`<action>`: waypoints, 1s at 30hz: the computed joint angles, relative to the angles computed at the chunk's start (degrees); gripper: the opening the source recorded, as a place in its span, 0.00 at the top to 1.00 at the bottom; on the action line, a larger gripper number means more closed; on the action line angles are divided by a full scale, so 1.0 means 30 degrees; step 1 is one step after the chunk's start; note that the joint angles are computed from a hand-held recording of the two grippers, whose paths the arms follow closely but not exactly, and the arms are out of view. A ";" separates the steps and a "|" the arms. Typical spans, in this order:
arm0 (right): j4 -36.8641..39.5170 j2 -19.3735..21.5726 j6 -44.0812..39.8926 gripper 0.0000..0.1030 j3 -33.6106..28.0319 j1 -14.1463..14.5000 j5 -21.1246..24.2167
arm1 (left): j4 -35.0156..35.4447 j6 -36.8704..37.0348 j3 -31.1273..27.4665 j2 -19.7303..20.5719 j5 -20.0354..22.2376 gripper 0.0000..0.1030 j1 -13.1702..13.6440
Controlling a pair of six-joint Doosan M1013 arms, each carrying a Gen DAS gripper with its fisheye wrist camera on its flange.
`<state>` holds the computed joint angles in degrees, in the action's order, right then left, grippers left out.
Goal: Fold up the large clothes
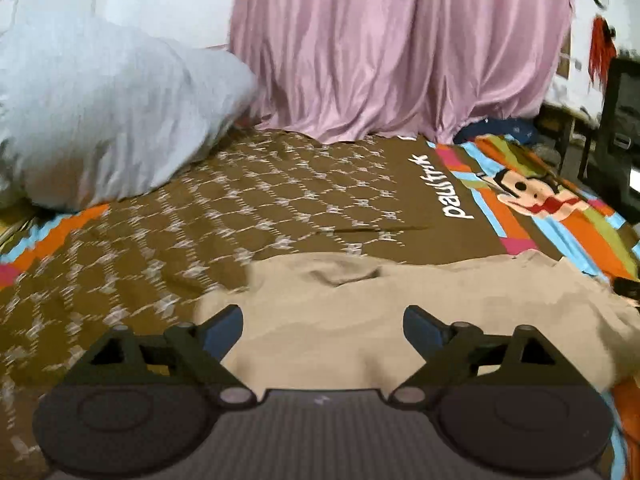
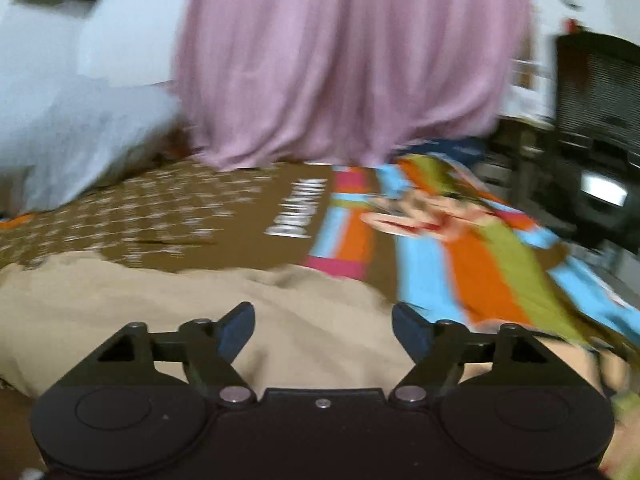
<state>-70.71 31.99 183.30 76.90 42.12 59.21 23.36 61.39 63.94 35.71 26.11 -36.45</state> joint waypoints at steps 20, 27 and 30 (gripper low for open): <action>0.4012 0.3910 -0.6976 0.18 -0.4308 -0.1152 -0.1209 | -0.2441 0.3837 -0.3480 0.3809 0.2634 0.08 -0.0695; 0.2683 0.3786 -0.5725 0.17 -0.3915 -0.0939 -0.1203 | -0.1820 0.1668 -0.2124 0.2823 0.1703 0.08 -0.0588; 0.0545 0.3425 -0.3381 0.17 -0.3280 -0.0450 -0.0671 | -0.0294 -0.0807 -0.0540 0.1592 0.1271 0.04 -0.0581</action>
